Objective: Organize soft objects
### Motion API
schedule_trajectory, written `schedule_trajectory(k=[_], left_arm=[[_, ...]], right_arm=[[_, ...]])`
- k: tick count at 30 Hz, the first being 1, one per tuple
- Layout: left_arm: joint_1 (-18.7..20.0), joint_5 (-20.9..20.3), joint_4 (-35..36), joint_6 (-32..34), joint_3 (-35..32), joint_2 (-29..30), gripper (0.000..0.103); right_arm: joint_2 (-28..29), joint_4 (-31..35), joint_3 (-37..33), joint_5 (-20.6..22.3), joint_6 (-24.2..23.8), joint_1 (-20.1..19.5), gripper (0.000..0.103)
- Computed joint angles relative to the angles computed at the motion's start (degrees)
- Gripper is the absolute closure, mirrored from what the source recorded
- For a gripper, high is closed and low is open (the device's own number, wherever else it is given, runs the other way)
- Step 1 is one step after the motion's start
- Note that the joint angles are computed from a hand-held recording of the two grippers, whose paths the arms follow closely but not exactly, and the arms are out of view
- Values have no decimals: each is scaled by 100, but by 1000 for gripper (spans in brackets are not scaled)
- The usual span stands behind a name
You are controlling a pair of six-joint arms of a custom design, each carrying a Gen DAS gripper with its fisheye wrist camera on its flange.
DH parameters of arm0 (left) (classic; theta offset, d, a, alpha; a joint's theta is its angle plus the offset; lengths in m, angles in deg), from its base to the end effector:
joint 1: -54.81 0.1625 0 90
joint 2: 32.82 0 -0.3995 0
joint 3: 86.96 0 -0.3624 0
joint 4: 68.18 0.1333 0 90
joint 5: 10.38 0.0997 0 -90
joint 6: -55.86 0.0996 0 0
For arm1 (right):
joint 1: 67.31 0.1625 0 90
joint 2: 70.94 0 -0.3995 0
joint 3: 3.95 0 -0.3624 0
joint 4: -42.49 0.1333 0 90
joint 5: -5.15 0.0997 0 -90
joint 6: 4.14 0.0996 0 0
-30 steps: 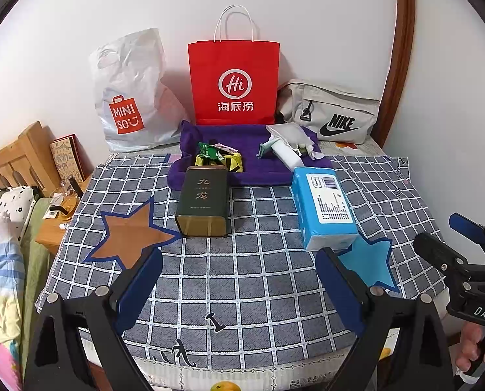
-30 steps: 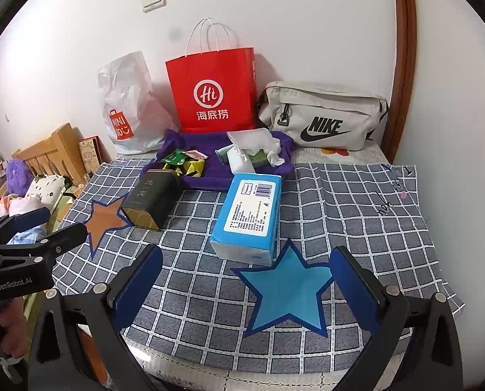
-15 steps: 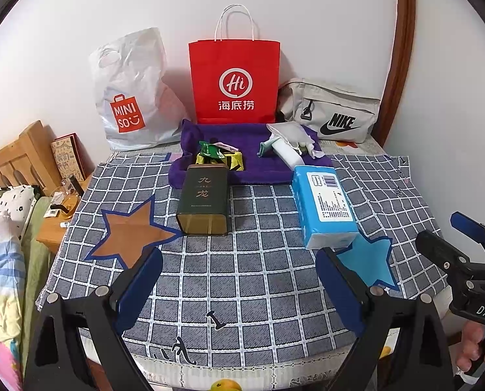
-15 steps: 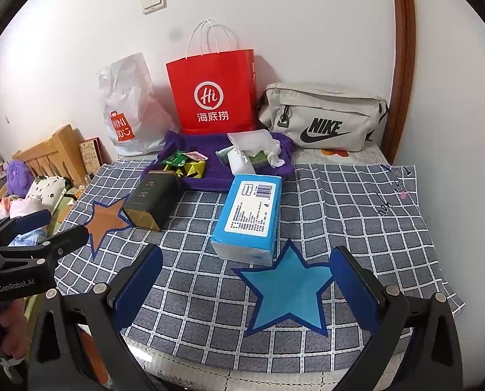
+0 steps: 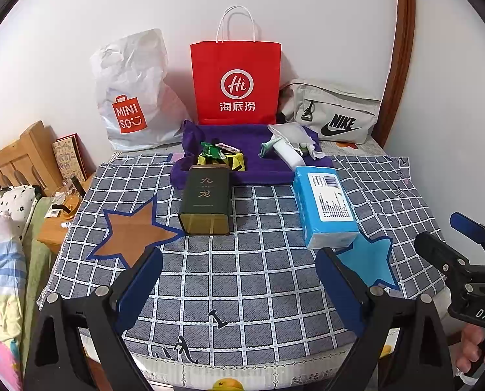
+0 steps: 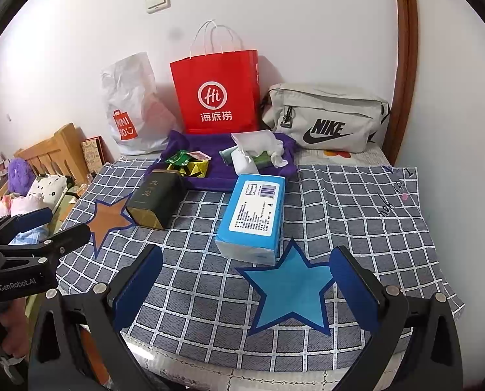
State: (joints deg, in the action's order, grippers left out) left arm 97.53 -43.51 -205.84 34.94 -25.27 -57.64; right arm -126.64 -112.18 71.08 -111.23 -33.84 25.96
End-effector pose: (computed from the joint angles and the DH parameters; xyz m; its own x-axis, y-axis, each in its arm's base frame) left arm -0.4118 -0.6752 0.0779 -0.7116 0.0378 -0.7016 0.5006 0.7279 -0.4686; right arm 0.1289 -0.6944 0.3808 -0.7727 -0.1180 0.6237 -0.4869 0.7406 -0.4631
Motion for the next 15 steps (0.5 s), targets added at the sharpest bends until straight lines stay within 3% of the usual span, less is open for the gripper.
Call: schedule_trajectory(k=[15], left_arm=[[3, -4, -7, 12, 23, -22, 8]], right_arm=[[-13, -25, 21, 9, -23, 3, 2]])
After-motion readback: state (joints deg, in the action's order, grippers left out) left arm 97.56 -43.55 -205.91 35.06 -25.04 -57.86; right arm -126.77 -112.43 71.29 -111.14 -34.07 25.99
